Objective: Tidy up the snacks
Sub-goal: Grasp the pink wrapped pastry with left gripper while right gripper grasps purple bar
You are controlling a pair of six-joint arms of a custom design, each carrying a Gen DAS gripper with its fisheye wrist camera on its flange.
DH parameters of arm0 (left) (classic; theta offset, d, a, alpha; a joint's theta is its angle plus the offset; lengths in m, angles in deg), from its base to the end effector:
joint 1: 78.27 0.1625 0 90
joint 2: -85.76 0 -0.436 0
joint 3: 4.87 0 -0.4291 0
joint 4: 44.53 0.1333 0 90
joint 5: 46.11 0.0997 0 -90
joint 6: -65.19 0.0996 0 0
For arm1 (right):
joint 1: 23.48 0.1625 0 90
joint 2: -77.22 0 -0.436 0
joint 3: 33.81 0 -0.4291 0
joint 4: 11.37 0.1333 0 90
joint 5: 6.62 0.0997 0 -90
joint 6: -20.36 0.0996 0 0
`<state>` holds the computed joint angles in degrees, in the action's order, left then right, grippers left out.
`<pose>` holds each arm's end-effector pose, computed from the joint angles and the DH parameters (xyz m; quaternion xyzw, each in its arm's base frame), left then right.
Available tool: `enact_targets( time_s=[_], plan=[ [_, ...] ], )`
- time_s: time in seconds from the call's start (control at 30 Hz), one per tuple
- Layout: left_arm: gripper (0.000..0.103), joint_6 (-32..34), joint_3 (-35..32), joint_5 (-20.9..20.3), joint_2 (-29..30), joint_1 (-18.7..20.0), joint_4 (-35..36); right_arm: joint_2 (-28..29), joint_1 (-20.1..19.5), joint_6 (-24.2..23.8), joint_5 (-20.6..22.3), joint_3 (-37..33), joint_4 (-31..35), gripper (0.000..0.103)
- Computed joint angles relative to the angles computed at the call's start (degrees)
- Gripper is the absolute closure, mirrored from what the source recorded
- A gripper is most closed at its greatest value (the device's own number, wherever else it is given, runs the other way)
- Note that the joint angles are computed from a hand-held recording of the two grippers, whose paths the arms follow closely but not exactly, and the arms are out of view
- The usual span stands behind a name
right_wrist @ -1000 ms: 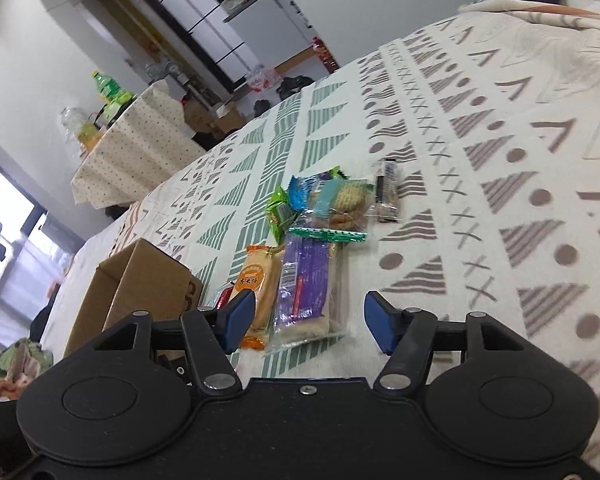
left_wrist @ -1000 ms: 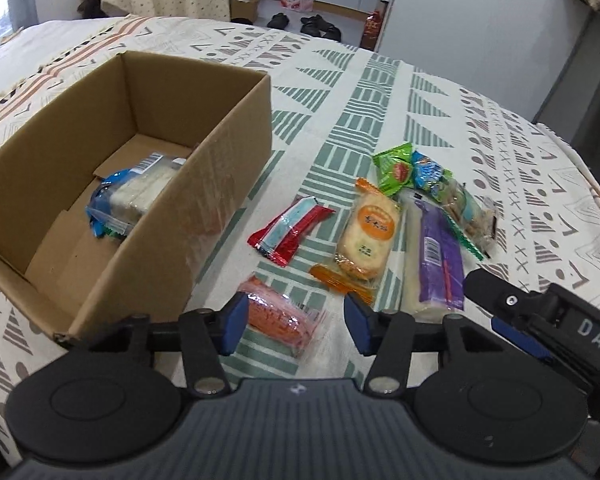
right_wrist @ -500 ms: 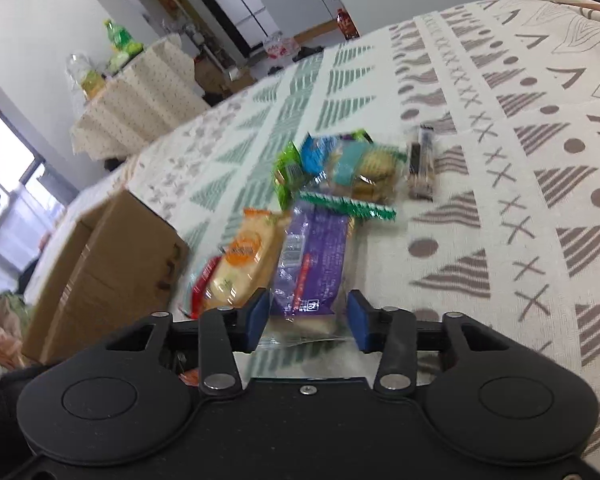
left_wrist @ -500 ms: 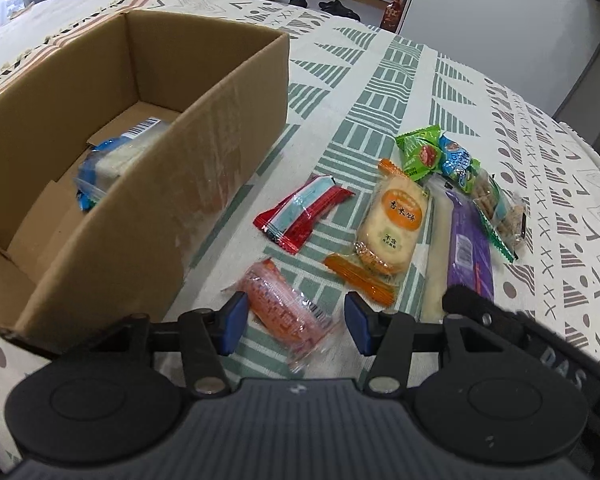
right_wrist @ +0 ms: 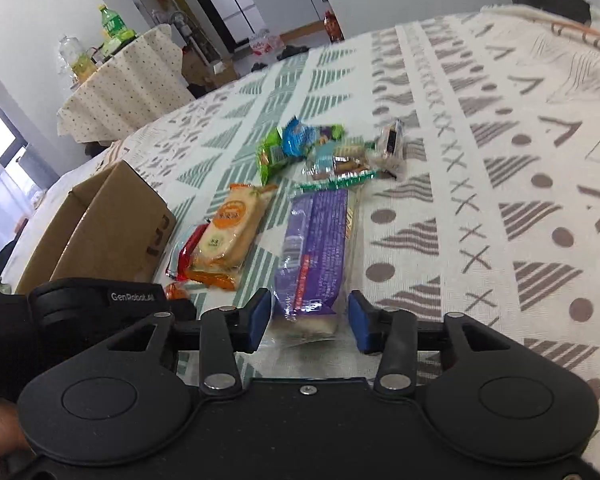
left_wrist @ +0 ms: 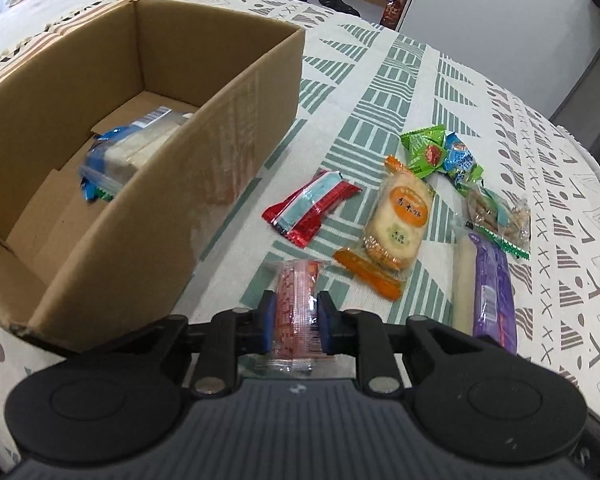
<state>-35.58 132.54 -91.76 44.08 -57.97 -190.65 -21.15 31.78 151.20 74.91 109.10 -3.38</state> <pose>-0.2243 -0.2993 -0.0930 -0.1101 0.8737 -0.3278 0.3422 -0.0056 -0.2677 0.1540 0.1421 -0.9340 0.2850 0.1621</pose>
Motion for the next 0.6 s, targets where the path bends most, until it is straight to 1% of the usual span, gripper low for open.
enact_targets(
  time_s=[0.13,0.2,0.3,0.43,0.6],
  plan=[
    [0.079,1.36,0.20,-0.38,-0.16,0.08,-1.02,2.29,3.39,2.73,3.91,-0.86,-3.23,0.054],
    [0.079,1.52,0.30,-0.53,-0.16,0.19,-1.46,2.91,4.04,3.07,4.38,-1.03,-4.30,0.052],
    [0.079,1.74,0.55,-0.45,-0.03,0.34,-2.31,3.89,4.99,2.85,5.18,-1.16,-5.76,0.050],
    [0.082,1.58,0.16,-0.32,0.23,0.23,-1.28,5.04,6.05,2.11,5.78,-1.13,-8.21,0.050],
    [0.084,2.18,0.92,-0.67,-0.39,0.17,-2.63,6.38,7.38,0.71,6.70,-1.00,-11.11,0.050]
  ],
)
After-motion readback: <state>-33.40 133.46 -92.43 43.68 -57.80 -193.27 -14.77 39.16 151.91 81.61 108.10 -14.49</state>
